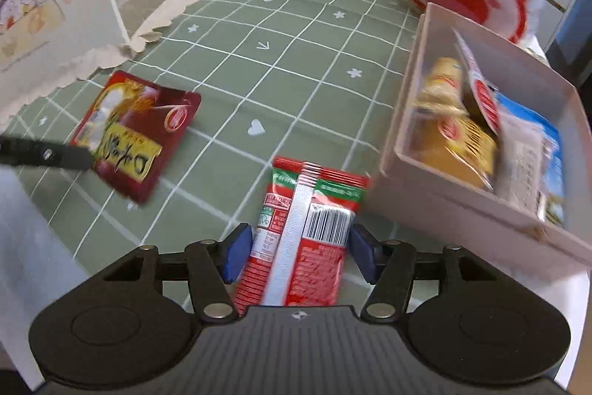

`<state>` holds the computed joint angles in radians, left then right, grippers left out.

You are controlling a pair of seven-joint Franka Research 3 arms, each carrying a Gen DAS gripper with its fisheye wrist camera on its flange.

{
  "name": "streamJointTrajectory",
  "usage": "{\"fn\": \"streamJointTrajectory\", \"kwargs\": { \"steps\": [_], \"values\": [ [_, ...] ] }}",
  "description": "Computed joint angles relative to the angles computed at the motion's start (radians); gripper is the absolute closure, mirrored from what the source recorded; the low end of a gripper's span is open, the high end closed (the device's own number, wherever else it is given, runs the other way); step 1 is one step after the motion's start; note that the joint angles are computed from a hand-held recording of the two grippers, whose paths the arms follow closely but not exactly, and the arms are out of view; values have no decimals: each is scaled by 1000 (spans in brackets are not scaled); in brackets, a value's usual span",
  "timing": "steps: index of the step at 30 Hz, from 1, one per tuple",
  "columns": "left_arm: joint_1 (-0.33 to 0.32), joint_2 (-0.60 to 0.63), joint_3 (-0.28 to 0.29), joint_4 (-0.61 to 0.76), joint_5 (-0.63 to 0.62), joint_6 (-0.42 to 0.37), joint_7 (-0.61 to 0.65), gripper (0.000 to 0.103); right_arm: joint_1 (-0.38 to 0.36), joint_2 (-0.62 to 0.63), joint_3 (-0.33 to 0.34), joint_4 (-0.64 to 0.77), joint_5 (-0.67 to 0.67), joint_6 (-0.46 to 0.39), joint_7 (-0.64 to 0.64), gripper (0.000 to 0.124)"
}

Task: Organize snacks
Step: 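Grasp the red-gold snack bag with the left tool while the right tool moves to the red strips, then hold the snack bag in the left tool while the right tool grasps the red strip packets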

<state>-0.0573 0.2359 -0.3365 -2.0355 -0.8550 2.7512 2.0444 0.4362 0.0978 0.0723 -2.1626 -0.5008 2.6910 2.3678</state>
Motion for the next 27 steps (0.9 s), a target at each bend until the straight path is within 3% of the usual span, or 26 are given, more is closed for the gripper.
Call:
{"fn": "streamJointTrajectory", "kwargs": {
  "steps": [2,4,9,11,12,16,18,22,25,27],
  "values": [
    [-20,-13,18,-19,43,29,-93,75,-3,-27,-3,-30,-20,58,21,55],
    [-8,-32,6,-37,2,33,-97,75,-10,-29,-3,-26,-54,116,36,49],
    [-20,-73,10,-83,-91,11,-74,75,-5,143,-9,181,43,180,-117,49],
    [-30,-89,16,-108,-138,7,-77,75,31,253,-44,326,34,146,-145,62],
    [-33,-96,20,-119,-166,1,-67,75,50,302,-62,393,34,121,-157,79],
    [-47,-120,45,-160,-279,-7,-28,75,49,442,-51,581,152,10,-297,89],
    [-53,-121,57,-164,-341,10,-2,75,55,433,-51,558,198,-5,-338,91],
    [-63,-98,71,-140,-403,62,32,75,55,290,-24,337,313,63,-411,92],
    [-68,-72,76,-112,-317,80,-9,75,28,184,34,191,448,94,-516,92],
    [-58,-66,69,-97,-277,72,0,75,70,136,-6,137,419,110,-444,92]
  ]
}}
